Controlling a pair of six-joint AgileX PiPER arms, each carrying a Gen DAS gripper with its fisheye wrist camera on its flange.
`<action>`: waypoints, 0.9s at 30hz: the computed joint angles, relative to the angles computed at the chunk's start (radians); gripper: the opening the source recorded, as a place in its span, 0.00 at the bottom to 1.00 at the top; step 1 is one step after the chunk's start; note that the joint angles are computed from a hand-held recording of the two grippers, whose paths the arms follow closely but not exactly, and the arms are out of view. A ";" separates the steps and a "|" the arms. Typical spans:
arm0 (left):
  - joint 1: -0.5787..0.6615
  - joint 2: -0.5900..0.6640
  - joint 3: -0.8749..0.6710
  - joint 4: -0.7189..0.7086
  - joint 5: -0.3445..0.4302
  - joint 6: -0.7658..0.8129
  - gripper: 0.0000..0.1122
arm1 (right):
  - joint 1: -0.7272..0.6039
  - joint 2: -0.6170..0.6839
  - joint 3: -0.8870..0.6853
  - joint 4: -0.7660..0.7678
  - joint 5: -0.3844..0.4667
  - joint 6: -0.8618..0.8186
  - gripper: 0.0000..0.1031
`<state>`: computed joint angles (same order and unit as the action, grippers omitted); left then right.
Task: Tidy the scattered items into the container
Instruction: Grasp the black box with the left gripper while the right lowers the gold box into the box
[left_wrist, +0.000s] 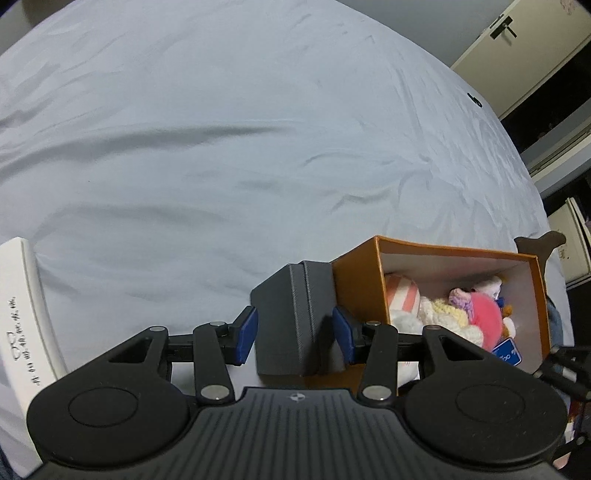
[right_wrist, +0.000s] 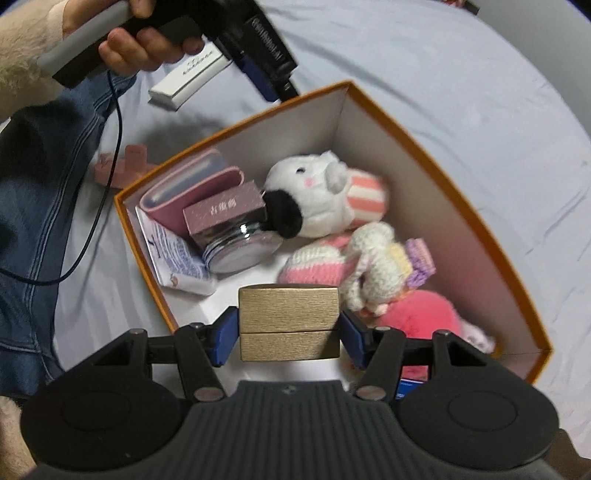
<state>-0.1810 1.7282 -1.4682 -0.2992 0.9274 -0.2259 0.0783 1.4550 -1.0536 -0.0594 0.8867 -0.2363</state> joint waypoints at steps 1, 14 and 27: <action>0.001 0.007 -0.005 -0.006 -0.001 0.000 0.47 | -0.011 0.008 -0.008 0.022 0.009 -0.015 0.60; -0.005 0.042 -0.072 0.061 0.070 -0.036 0.49 | -0.045 0.062 -0.037 0.094 0.062 0.017 0.59; 0.076 -0.006 0.005 0.019 0.030 -0.030 0.37 | -0.025 0.087 -0.084 0.024 0.165 0.107 0.59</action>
<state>-0.1048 1.7226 -1.4637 -0.2806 0.9577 -0.2559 0.0534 1.5423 -1.1374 -0.0356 1.0513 -0.1291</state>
